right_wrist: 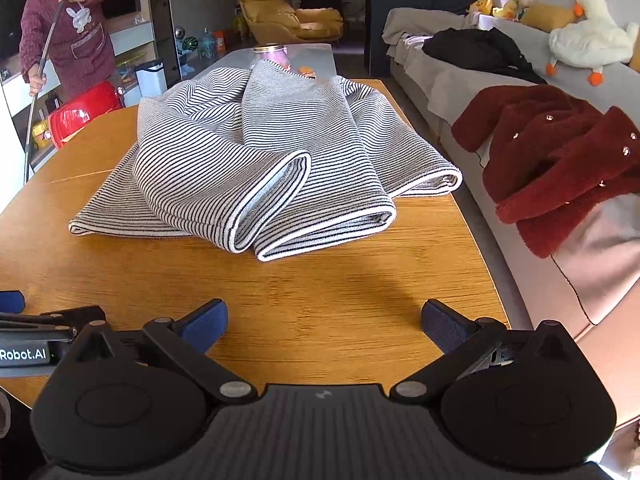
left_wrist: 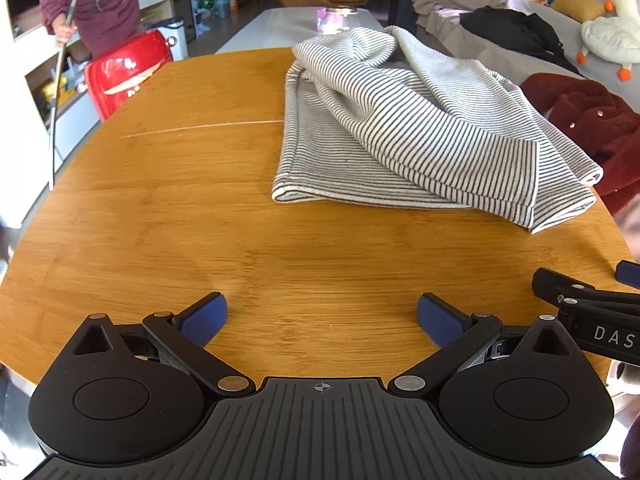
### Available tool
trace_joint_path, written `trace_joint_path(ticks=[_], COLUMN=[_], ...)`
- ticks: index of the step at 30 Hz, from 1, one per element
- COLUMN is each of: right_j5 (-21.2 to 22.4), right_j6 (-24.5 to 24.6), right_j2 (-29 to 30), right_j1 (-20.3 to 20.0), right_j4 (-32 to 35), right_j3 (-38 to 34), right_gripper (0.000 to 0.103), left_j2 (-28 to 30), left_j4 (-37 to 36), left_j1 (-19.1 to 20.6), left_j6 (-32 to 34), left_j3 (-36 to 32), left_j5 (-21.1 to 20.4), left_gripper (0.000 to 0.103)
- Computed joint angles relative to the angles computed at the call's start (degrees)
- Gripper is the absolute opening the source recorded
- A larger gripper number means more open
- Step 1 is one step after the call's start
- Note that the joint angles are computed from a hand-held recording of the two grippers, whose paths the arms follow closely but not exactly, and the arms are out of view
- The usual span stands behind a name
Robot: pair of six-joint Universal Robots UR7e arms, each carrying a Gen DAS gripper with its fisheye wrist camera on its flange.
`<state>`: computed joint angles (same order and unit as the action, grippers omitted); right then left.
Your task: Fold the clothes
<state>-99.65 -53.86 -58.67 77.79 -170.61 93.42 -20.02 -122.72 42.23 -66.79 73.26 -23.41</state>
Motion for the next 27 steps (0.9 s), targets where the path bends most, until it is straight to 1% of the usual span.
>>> trace_joint_path(ticks=[10,21,27], right_j5=[1.2,0.2,0.7], right_j6=[-0.9,-0.6,-1.0], right_j2=[-0.4,-0.2,-0.3], right_j1=[-0.5,-0.1,-0.2], right_j4=[-0.7,-0.4,-0.6], right_j3=[0.8,0.3,0.5], right_gripper=[0.103,0.103,0.103], left_j2=[0.6,0.5,0.5], left_j4=[0.2,-0.8,0.5], left_j1=[0.0,-0.1,0.0], left_j6=[0.0,0.7,-0.4], left_j3=[-0.7,-0.6,-1.2], left_j5=[0.6,0.4,0.0], left_gripper=[0.103,0.103,0.103])
